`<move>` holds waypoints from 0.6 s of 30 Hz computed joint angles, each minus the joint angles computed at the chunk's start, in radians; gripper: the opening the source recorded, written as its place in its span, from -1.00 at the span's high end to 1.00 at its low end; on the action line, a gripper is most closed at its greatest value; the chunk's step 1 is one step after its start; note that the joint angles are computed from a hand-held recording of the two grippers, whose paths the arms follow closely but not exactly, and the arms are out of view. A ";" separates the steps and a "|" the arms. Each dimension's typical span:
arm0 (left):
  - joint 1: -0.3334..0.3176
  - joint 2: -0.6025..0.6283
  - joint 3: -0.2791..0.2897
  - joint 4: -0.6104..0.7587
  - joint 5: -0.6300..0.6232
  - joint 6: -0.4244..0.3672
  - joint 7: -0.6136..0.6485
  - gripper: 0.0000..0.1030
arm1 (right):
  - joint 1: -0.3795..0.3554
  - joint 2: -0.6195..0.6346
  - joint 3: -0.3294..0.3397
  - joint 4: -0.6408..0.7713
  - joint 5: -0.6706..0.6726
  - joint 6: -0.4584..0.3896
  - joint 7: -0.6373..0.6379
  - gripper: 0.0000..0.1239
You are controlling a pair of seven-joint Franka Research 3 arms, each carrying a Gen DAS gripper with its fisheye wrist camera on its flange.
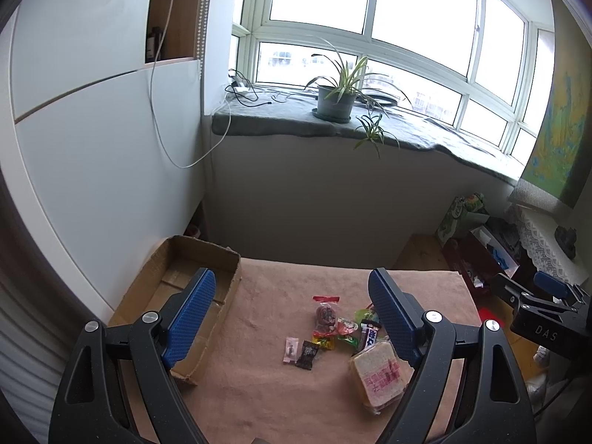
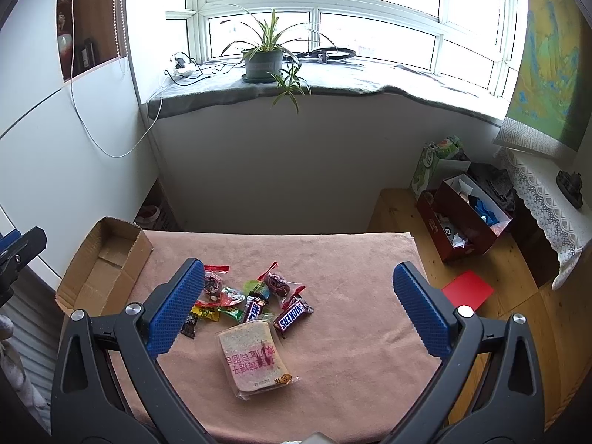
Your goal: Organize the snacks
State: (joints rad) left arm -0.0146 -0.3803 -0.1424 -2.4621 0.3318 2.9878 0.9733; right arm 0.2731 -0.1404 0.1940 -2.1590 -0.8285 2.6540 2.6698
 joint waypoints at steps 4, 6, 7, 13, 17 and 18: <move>-0.002 -0.002 0.002 -0.003 -0.002 0.001 0.002 -0.65 | 0.002 -0.002 0.002 0.002 0.007 -0.006 -0.003 -0.66; -0.002 -0.004 0.001 -0.004 -0.001 0.000 0.000 -0.65 | 0.002 -0.004 0.002 -0.001 0.005 -0.003 -0.002 -0.66; -0.001 -0.004 0.000 -0.004 -0.001 0.000 0.000 -0.65 | 0.002 -0.004 0.003 0.000 0.004 -0.004 -0.001 -0.66; -0.005 -0.011 0.002 -0.012 -0.003 0.001 0.001 -0.65 | 0.003 -0.007 0.004 0.000 0.011 -0.007 -0.004 -0.66; -0.002 -0.011 -0.001 -0.012 -0.001 0.001 -0.003 -0.65 | 0.002 -0.007 0.005 -0.002 0.007 -0.006 0.000 -0.66; -0.002 -0.013 -0.002 -0.014 -0.001 0.001 -0.004 -0.65 | 0.002 -0.011 0.006 -0.007 0.007 -0.004 0.001 -0.66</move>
State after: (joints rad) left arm -0.0169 -0.3936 -0.1439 -2.4762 0.3307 2.9886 0.9696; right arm 0.2754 -0.1515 0.1998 -2.1657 -0.8218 2.6499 2.6704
